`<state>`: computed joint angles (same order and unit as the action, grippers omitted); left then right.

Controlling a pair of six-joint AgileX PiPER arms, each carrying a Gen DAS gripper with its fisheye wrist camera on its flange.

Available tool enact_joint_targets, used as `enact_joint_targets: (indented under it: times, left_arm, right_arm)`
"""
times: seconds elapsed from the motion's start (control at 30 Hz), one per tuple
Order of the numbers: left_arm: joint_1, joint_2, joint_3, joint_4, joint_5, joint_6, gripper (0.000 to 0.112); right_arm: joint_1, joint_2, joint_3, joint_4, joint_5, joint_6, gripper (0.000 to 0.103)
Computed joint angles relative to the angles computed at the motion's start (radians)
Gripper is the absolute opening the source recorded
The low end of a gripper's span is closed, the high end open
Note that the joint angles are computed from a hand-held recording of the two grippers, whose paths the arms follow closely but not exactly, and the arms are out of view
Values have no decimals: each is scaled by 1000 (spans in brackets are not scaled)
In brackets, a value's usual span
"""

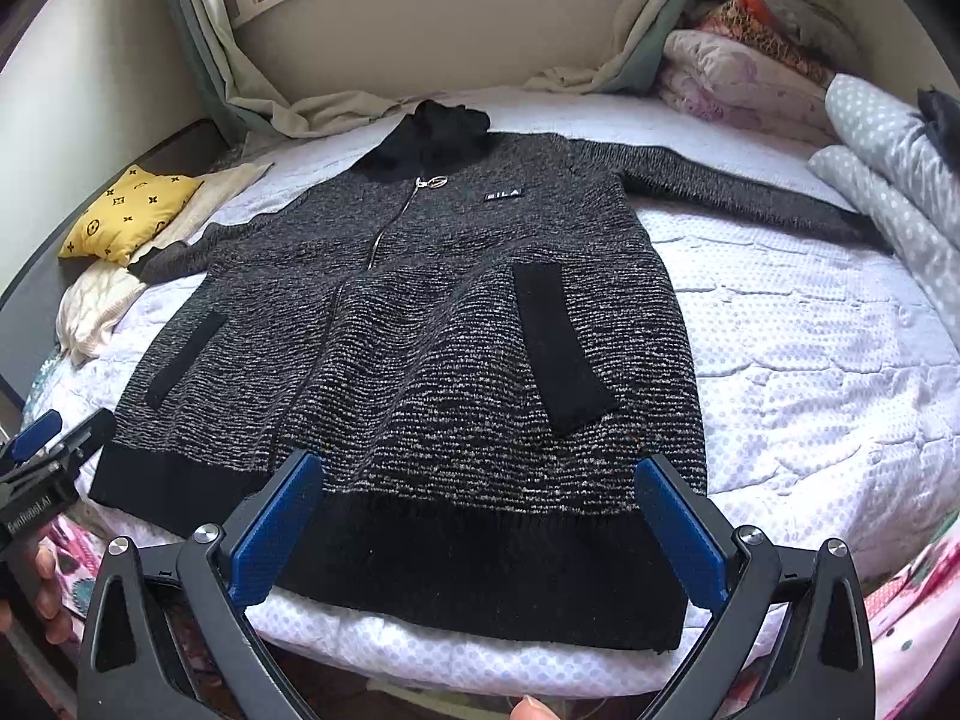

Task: Fold large clothes
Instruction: 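Grasp the black cuff of a jacket sleeve with the left gripper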

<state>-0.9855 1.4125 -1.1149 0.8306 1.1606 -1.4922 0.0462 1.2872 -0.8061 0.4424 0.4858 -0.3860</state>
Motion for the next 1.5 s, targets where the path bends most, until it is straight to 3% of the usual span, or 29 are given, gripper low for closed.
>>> enact_joint_targets:
  times: [0.13,0.2,0.3,0.47,0.6,0.73,0.93,1.13,1.23,1.37,1.5]
  left_arm:
    - [150,-61,-6,-63,-94,88,103]
    - [205,-60,-21,-66,-103,123,103]
    - [307,-16,-78,-66,-95,212,103]
    - [515,65,-175,-148,-161,374,103]
    - [682,122,-235,-299,-236,502,103]
    - [831,206,-318,-451,-254,637,103]
    - [1033,369,-554,-613,-226,843,102]
    - [1261,544,-749,-935,-274,1000,97]
    - [1335,634,-820,-1074,-277,1040,90]
    - [1437,766,-888,-1293,-277,1097,71]
    - [1475,832,-900,-1414,-311,1115,63]
  right_arm:
    - [-9,56,-102,-27,70,7,103]
    - [-14,107,-186,-37,122,12,103]
    - [-26,236,-385,-37,219,10,103]
    - [-4,446,-710,-60,331,14,103]
    - [9,578,-893,-42,355,-23,103]
    - [3,632,-883,-10,255,-98,103]
    - [14,705,-953,-61,319,-65,103]
    - [19,739,-1001,-54,348,-50,103]
    - [18,767,-1035,-76,366,-32,103]
    - [18,803,-1071,-89,395,-5,103]
    - [14,849,-1131,-73,451,8,103]
